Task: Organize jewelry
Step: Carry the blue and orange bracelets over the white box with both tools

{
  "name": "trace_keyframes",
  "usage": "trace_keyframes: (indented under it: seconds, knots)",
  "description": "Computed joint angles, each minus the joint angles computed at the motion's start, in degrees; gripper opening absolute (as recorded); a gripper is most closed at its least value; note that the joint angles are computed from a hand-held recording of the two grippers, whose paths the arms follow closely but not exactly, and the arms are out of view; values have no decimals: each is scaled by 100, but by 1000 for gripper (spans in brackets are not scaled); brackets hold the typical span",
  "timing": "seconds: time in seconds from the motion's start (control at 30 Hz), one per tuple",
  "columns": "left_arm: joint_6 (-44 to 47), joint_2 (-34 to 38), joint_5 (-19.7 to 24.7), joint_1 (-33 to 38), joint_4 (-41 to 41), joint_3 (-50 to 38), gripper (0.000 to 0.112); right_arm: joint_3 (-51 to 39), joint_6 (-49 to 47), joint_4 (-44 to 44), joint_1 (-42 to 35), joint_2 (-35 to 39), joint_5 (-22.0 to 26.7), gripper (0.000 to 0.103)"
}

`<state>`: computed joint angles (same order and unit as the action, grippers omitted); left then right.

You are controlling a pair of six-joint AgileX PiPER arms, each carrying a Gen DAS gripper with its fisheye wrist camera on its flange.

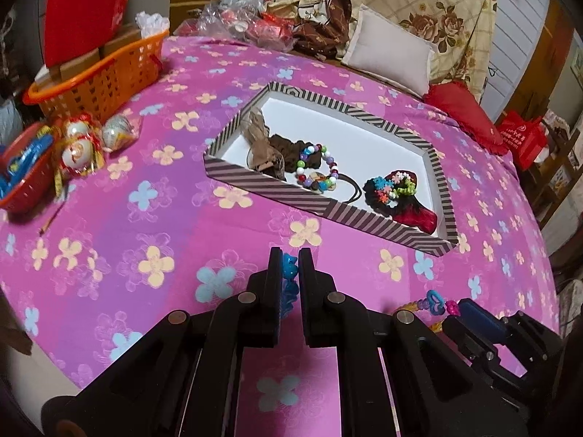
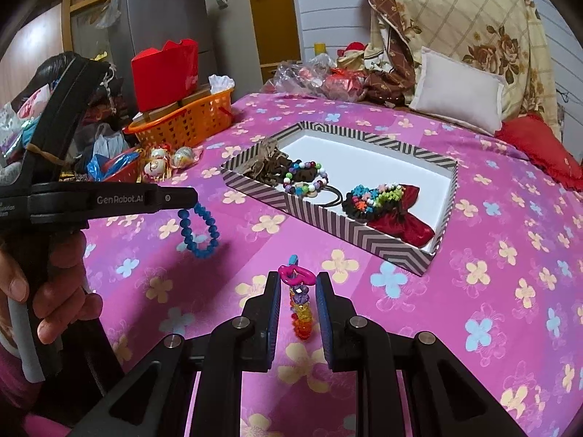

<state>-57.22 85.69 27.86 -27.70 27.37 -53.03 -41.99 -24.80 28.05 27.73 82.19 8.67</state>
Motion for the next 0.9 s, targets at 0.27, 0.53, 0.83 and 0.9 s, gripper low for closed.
trace_keyframes:
  seconds: [0.27,0.53,0.83,0.9]
  knots:
    - [-339,-5,303,-279,435,-134,7,-186,1242,-1259,81,-136,167,18]
    - [-355,22,500,-405,533,-306,7,-428,1799,-1860,103,-150,344,18]
    - [-209,263,733,-456,585,-719,7,-874,1364,-1528,-164,45,575,18]
    - [-141,352,787,-455,583,-864,7,-1029,1302,-1521,-240,115,628,18]
